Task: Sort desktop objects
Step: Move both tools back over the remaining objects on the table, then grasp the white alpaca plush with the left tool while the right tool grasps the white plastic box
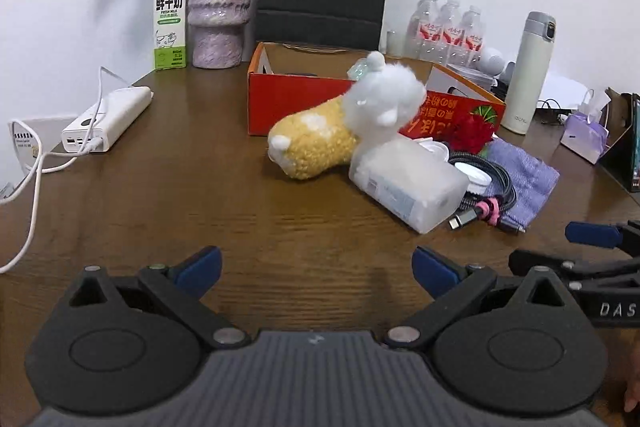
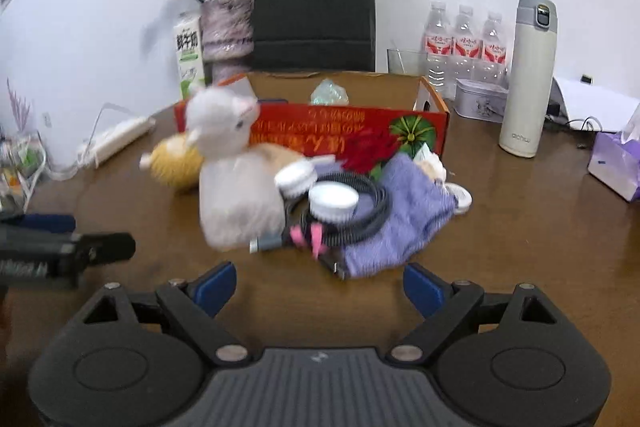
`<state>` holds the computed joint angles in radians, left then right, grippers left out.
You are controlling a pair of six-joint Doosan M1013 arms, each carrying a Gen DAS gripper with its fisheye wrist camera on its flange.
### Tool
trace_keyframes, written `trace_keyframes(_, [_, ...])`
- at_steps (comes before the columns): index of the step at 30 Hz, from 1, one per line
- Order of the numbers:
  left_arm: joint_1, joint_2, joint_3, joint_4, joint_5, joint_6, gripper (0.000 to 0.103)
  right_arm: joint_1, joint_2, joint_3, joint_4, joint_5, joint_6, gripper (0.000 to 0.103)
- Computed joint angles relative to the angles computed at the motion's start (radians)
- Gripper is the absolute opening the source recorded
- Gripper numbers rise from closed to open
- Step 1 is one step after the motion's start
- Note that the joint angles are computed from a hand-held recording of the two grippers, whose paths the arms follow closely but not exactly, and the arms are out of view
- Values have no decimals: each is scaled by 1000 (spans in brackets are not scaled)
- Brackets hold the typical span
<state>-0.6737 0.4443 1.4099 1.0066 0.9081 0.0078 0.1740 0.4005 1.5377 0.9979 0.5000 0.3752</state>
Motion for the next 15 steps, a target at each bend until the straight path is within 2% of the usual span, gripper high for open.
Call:
trace_keyframes(4, [-1, 6, -3, -38, 12, 39, 103, -4, 2, 4, 27, 18, -15, 91])
trace_keyframes(7, [-4, 14, -13, -52, 31, 54, 103, -3, 14, -15, -65, 33, 109, 92])
trace_keyframes(9, [0, 8, -3, -46, 7, 47, 103, -5, 20, -24, -74, 38, 149, 92])
trace_keyframes(11, [12, 6, -6, -53, -9, 53, 103, -6, 21, -22, -66, 36, 138, 92])
trace_keyframes(15, [40, 21, -50, -66, 27, 110, 103, -11, 20, -38, -63, 72, 117, 91])
